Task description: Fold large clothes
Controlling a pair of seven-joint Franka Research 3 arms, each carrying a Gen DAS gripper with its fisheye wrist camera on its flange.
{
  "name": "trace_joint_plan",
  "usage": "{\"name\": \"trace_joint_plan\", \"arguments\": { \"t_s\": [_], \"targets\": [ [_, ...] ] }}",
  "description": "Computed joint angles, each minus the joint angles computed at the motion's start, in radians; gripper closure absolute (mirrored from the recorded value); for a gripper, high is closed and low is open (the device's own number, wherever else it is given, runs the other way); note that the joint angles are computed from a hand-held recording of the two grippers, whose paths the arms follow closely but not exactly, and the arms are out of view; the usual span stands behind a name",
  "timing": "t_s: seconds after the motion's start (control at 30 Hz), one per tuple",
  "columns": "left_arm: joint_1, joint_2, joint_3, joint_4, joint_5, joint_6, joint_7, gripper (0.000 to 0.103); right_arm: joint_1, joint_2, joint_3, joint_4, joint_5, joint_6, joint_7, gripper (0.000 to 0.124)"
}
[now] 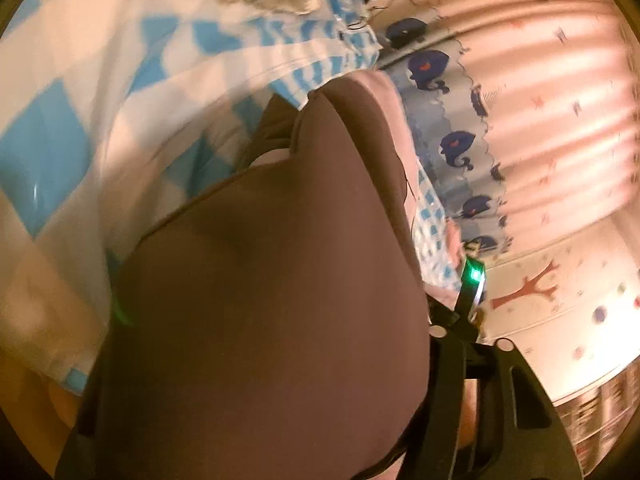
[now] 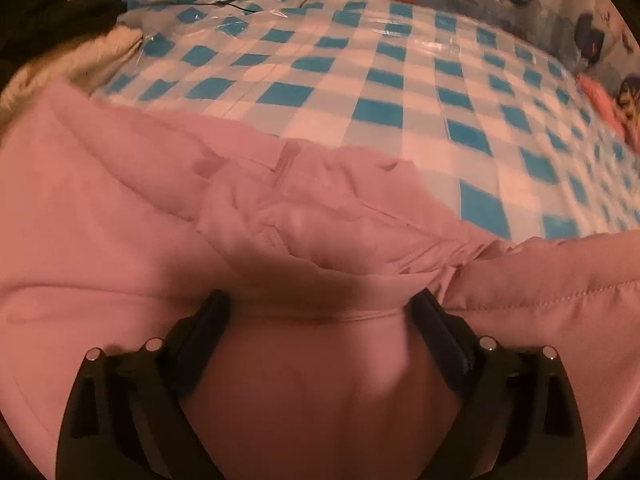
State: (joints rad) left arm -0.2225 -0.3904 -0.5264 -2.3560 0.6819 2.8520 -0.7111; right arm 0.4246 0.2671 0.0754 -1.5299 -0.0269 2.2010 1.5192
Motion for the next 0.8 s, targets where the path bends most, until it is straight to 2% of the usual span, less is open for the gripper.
{"name": "trace_joint_plan", "arguments": {
  "t_s": [0.1,0.27,0.33,0.37,0.4,0.47,0.6,0.73,0.8],
  "targets": [
    [-0.019,-0.002,0.017,-0.003,-0.023,-0.006,0.02,0.051,-0.024,-0.019,0.004,0.016,0.06,-0.051,-0.032,0.035],
    [-0.021,-0.012,0.018,-0.016,-0.038,-0.001,0.032,0.051,-0.047,-0.291,0.028,-0.231,0.131,0.058,-0.147,0.035],
    [-0.018,-0.017,0.009,-0.017,-0.041,-0.011,0.024,0.051,-0.047,-0.355,0.041,-0.304,0.114,0.033,-0.163,0.034],
    [-0.016,-0.016,0.007,-0.015,-0.04,-0.009,0.023,0.05,-0.047,-0.349,0.051,-0.308,0.086,0.006,-0.162,0.034],
    [-0.016,-0.009,0.007,-0.007,-0.04,-0.012,0.029,0.05,-0.044,-0.353,0.062,-0.346,0.051,0.016,-0.155,0.031],
    [-0.029,0.002,0.009,0.016,-0.046,-0.045,0.057,0.05,-0.045,-0.356,0.065,-0.397,0.043,0.093,-0.142,0.028],
    [-0.053,-0.006,0.024,0.016,-0.064,-0.065,0.069,0.05,-0.047,-0.337,0.06,-0.328,0.06,0.002,-0.119,0.028],
    [-0.061,-0.023,0.021,0.0,-0.071,-0.063,0.069,0.05,-0.044,-0.48,0.068,-0.433,0.095,0.026,-0.15,0.028],
    [-0.063,-0.021,0.02,0.002,-0.074,-0.061,0.075,0.05,-0.049,-0.488,0.089,-0.464,0.057,0.01,-0.129,0.027]
  ]
}}
